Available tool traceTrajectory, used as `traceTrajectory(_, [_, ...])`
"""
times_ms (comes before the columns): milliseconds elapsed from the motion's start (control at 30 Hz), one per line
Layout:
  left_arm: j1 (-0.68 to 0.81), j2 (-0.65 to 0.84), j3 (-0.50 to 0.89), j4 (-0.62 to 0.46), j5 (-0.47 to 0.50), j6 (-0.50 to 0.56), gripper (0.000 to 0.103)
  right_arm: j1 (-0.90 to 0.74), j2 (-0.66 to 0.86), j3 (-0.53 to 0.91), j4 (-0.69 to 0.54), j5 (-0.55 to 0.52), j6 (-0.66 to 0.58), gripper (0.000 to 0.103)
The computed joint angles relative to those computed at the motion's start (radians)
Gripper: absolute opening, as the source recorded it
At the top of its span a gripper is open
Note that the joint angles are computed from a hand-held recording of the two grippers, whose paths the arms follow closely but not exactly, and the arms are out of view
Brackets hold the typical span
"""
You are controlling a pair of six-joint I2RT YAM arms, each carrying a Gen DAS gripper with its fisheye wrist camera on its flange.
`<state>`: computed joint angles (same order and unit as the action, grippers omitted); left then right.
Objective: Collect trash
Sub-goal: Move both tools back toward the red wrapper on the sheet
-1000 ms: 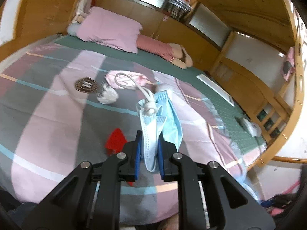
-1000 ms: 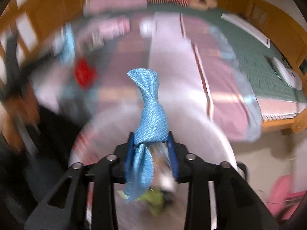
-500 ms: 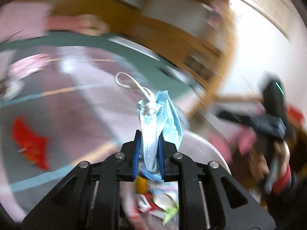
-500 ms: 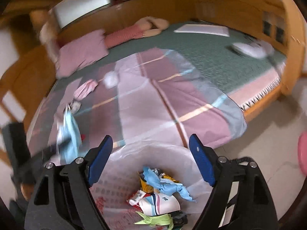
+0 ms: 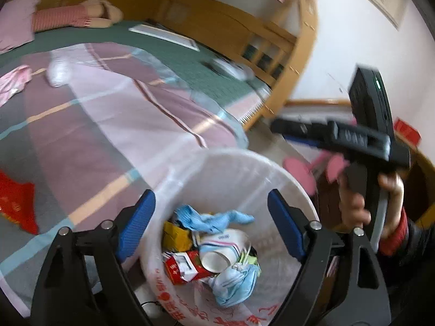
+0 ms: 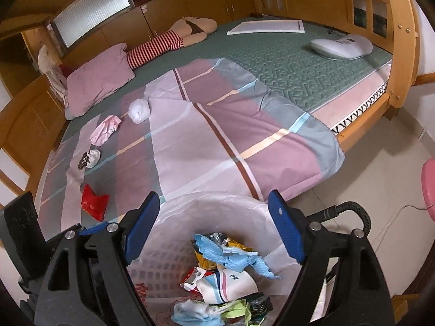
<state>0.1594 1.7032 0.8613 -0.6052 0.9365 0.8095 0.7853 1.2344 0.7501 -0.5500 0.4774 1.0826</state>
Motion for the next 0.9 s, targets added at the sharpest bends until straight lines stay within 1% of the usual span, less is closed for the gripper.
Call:
traceTrajectory(100, [0.031,-0.003,-0.001,0.077,-0.001,-0.096,0.085,0.002,0.016,0.001,0.013,-0.010,0.002,0.080])
traceTrajectory(133, [0.039,-0.008,-0.007,0.121,-0.006,-0.139,0.085,0.005,0.022,0.003,0.016,-0.011,0.003,0.080])
traceTrajectory(200, [0.059,-0.027,-0.035,0.250,-0.028,-0.267,0.085,0.010,0.035,0.008,0.021,-0.011,0.002,0.080])
traceTrajectory(233, [0.072,-0.043,-0.053,0.308,-0.046,-0.326,0.085,0.012,0.040,0.010,0.023,-0.011,0.002,0.080])
traceTrajectory(300, [0.088,-0.071,-0.098,0.462,-0.121,-0.469,0.085,0.015,0.048,0.011,0.029,-0.011,0.004,0.080])
traceTrajectory(400, [0.103,-0.097,-0.132,0.585,-0.211,-0.577,0.085,0.017,0.056,0.013,0.037,-0.014,0.004,0.080])
traceTrajectory(467, [0.109,-0.098,-0.133,0.609,-0.245,-0.611,0.087,0.018,0.066,0.016,0.043,-0.017,0.002,0.080])
traceTrajectory(567, [0.105,-0.081,-0.115,0.601,-0.271,-0.628,0.087,0.022,0.080,0.020,0.051,-0.022,0.003,0.080])
traceTrajectory(767, [0.087,-0.085,-0.124,0.609,-0.322,-0.625,0.087,0.029,0.104,0.034,0.057,-0.021,0.000,0.080])
traceTrajectory(900, [0.091,-0.083,-0.132,0.639,-0.364,-0.658,0.087,0.033,0.107,0.034,0.058,-0.018,-0.001,0.080])
